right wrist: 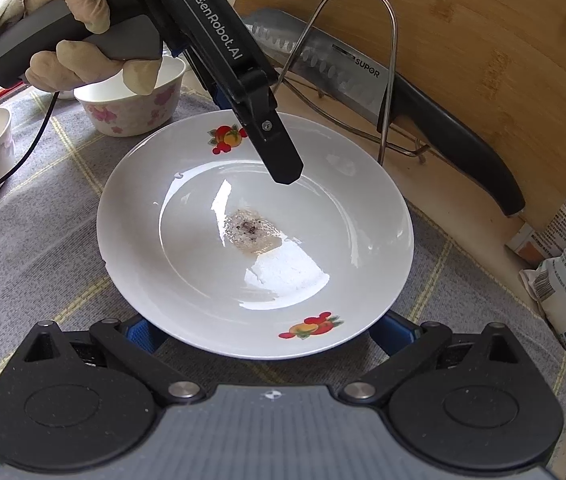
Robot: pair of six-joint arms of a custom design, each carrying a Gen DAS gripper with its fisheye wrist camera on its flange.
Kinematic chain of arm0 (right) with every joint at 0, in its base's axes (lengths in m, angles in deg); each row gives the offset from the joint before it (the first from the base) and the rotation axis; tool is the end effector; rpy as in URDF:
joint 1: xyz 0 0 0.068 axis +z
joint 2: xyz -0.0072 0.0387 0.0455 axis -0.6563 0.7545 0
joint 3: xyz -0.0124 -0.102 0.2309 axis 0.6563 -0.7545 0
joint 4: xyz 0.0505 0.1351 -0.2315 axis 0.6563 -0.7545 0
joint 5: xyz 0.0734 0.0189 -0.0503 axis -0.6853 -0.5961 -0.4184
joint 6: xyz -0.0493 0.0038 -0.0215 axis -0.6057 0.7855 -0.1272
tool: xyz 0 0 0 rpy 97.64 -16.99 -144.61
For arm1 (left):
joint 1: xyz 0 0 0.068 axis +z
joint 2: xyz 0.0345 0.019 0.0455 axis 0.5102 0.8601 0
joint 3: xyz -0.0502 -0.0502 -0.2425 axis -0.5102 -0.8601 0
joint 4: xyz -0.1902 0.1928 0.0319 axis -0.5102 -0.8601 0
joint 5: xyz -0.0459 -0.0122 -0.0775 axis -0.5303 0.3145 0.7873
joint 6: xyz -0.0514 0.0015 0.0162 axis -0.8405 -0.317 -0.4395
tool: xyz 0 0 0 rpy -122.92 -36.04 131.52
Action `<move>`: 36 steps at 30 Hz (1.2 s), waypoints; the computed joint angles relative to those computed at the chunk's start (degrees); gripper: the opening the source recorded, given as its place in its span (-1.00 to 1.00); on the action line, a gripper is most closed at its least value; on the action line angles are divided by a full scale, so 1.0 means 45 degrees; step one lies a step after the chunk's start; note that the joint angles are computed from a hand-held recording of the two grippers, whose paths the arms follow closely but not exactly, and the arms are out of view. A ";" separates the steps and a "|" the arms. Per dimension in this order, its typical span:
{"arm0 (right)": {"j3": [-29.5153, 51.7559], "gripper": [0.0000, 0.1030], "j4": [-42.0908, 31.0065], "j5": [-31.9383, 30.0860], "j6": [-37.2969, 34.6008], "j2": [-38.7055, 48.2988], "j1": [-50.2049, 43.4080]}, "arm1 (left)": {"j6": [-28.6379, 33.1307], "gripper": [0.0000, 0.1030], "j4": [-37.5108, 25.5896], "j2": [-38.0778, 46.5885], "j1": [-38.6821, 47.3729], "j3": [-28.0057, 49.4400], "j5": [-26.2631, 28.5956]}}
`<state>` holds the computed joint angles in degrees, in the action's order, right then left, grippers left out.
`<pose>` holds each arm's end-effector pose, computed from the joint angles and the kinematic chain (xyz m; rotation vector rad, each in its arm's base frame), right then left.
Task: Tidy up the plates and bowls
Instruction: 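Carry the stained white plate with the left tool over the plate stack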
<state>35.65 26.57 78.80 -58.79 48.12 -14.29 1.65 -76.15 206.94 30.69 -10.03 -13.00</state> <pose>0.2523 0.1292 -0.0143 -0.9353 2.2834 0.1436 0.3625 -0.0185 0.0379 0.6130 2.6364 -0.6824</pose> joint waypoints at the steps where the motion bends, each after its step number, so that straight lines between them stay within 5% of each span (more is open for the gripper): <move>1: -0.0004 1.00 0.0024 0.0054 -0.0015 -0.0003 0.0038 | 0.0028 0.47 0.0040 -0.0033 0.0020 -0.0046 0.0026; 36: -0.2342 1.00 0.0193 0.1065 0.0345 -0.2923 0.1145 | 0.0217 0.47 0.0480 -0.3370 -0.0019 -0.2814 -0.0125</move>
